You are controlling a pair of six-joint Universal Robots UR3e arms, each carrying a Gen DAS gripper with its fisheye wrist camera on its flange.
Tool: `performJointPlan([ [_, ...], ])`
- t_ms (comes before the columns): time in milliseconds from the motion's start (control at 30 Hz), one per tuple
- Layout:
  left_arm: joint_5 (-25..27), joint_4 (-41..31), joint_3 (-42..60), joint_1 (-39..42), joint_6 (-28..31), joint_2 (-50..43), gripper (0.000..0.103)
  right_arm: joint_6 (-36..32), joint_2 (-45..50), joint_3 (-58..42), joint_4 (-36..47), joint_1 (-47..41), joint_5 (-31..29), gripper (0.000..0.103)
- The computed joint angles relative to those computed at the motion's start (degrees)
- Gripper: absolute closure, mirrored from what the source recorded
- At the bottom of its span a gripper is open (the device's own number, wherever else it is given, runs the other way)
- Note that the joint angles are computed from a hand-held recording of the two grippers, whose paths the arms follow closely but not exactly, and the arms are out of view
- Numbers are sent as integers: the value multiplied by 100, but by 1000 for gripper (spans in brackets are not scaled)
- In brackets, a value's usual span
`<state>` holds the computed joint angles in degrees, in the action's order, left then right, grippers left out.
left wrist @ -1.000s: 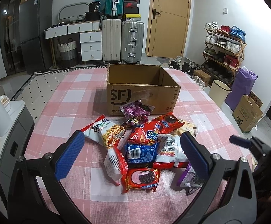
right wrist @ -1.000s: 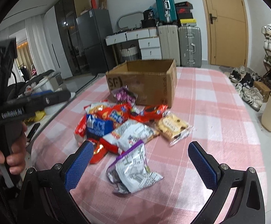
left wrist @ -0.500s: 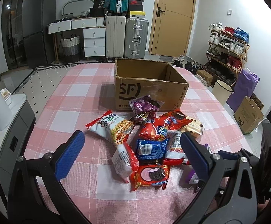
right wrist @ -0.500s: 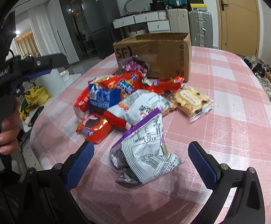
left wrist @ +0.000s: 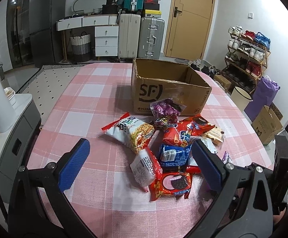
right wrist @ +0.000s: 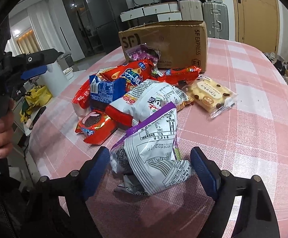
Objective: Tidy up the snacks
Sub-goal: 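Grasp the purple-and-white snack bag with the right gripper, then grasp the red Oreo pack with the left gripper while the right gripper holds the purple bag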
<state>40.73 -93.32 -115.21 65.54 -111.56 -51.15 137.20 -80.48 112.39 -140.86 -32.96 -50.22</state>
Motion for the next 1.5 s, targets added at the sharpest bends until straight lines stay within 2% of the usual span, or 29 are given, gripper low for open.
performJointPlan([
  [133,8,-2,-20,33,33,6,1,-111,46,-110,347,-79,129,30],
  [233,36,18,-29,43,17,-8,1,-360,-61,-70,626,-186,425,48],
  [267,44,82,-48,44,-24,-16,1,-369,-74,-75,640,-172,417,49],
  [667,173,305,-121,54,-147,-87,1,-468,-170,-44,921,-390,702,51],
  [933,274,202,-144,15,-21,-80,1,-493,-383,31,1005,-521,794,51],
  [1100,399,-279,-208,67,421,143,1,-681,-772,54,1325,-654,998,51],
  [1267,624,-421,-486,-116,711,287,1,-754,-942,72,1445,-752,1098,51],
  [1500,711,-287,-722,-426,683,328,1,-894,-1015,147,1546,-880,1182,51],
])
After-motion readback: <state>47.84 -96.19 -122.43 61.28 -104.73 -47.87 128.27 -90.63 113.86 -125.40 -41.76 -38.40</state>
